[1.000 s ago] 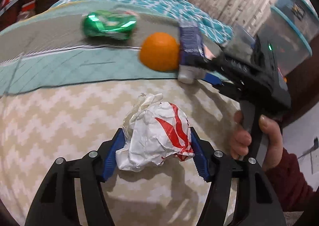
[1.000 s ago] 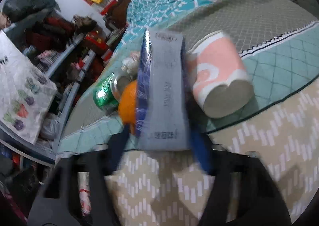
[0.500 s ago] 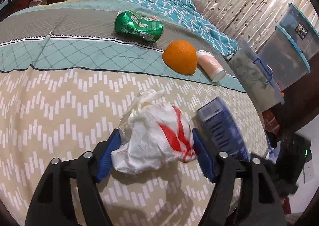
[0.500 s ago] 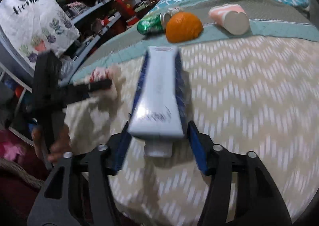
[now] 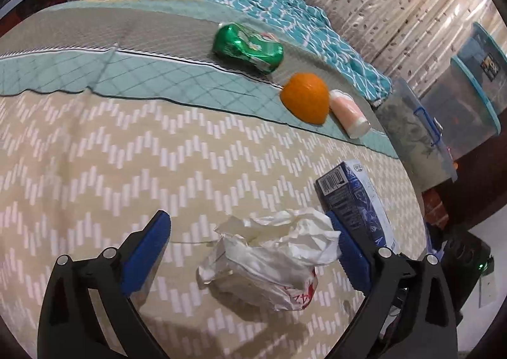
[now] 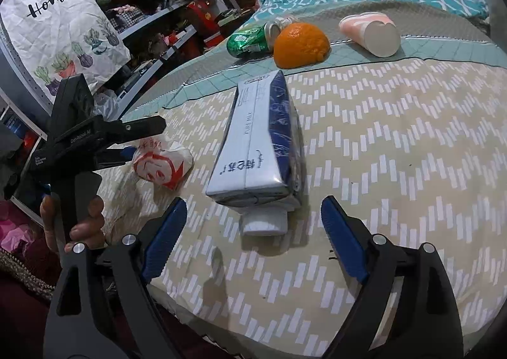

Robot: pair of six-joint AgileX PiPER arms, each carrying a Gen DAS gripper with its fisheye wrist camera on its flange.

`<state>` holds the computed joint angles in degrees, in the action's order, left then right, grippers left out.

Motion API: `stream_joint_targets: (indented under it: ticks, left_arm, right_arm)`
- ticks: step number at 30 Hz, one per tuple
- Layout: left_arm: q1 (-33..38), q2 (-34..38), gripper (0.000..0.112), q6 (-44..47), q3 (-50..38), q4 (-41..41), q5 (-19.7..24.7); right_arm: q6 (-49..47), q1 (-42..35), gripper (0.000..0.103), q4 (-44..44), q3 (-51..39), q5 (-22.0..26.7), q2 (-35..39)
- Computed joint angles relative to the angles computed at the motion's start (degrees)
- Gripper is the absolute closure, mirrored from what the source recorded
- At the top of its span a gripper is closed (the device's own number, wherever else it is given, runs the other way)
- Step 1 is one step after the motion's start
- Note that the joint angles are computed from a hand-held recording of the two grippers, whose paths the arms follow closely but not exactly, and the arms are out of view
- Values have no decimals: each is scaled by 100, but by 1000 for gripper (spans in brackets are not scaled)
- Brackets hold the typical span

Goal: Collect trash

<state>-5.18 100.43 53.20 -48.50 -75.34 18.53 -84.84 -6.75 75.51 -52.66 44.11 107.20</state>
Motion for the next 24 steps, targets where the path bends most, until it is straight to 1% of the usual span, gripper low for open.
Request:
stream_joint_targets:
  ticks: [5, 12, 14, 17, 24]
  left_arm:
    - [73, -262, 19, 56, 187, -32, 137]
    - [-276, -539, 18, -292, 359, 360, 127]
    - [-498, -547, 18, -583, 364, 651, -34]
    - [-842, -484, 18, -1433, 301, 1500, -379]
    - [-1100, -346, 18, -2534, 223, 2587, -744]
  right_arm:
    - [-51, 9, 17, 40, 74, -80, -63]
    - [-22, 87, 17, 78, 85, -209, -112]
    - [-34, 107, 17, 89, 92, -255, -125]
    - [-42, 165, 17, 101, 69, -340, -130]
    - [-206, 442, 17, 219, 101, -697, -239]
